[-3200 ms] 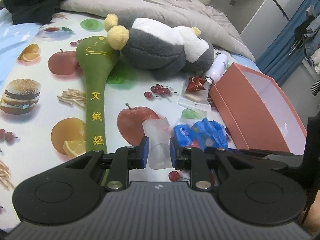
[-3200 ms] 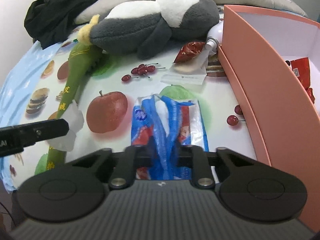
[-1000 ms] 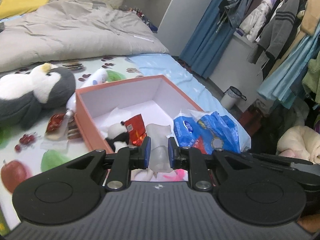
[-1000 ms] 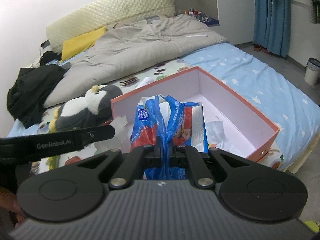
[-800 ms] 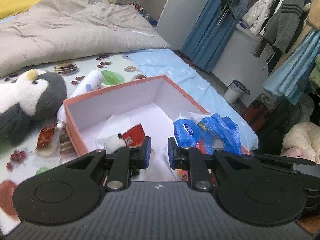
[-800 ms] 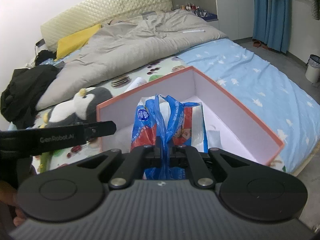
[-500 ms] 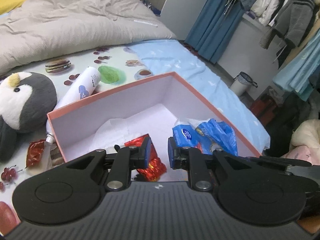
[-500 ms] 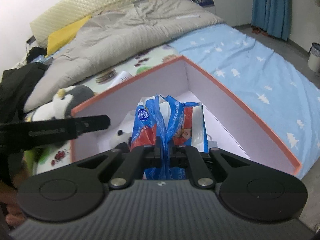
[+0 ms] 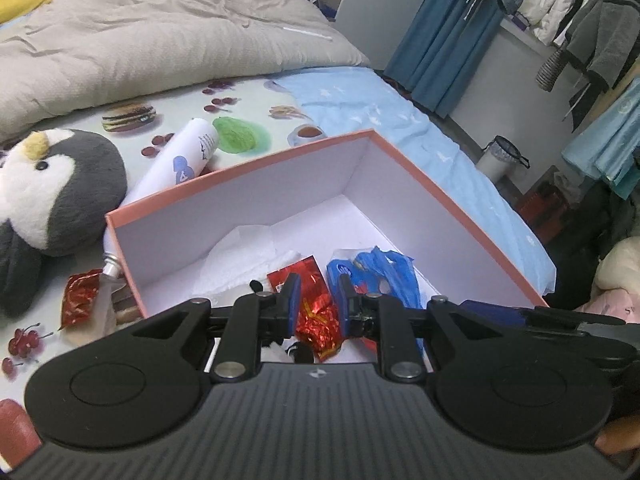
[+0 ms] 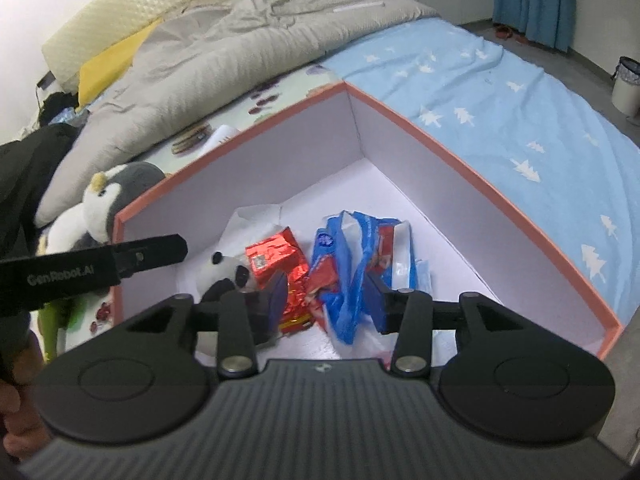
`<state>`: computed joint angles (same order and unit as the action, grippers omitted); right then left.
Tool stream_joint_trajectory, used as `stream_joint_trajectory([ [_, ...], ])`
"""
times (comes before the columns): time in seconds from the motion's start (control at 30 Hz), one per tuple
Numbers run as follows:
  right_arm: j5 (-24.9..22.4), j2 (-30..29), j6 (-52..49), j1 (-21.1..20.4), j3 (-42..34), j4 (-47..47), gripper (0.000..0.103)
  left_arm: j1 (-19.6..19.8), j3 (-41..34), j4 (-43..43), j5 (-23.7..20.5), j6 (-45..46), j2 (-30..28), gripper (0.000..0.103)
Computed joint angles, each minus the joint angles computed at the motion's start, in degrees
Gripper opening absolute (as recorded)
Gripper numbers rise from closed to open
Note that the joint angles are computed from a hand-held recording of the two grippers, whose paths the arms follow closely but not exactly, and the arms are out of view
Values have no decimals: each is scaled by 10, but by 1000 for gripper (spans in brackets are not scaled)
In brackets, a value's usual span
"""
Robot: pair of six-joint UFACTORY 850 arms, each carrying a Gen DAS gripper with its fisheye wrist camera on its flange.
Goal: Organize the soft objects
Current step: 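Open both tools to drop the cup and blue bag into the pink box, then withdraw both tools from the pink box toward the red candy and clear packet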
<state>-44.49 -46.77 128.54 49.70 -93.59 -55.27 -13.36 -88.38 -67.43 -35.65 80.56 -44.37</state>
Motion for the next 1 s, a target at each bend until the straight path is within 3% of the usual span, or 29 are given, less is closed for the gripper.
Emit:
stream_joint_trajectory([
  [0.33, -74, 4, 22, 58, -32, -21, 45, 46, 140, -74, -12, 108, 111, 23],
  [0.7, -143, -39, 15, 119, -122, -25, 45, 128, 276, -127, -42, 203, 223, 23],
  [0.83, -159, -60, 1, 136, -160, -25, 45, 162, 311, -145, -58, 231, 252, 37],
  [1.0, -167, -89, -30, 152, -210, -23, 45, 196, 342, -150, -69, 249, 278, 43],
])
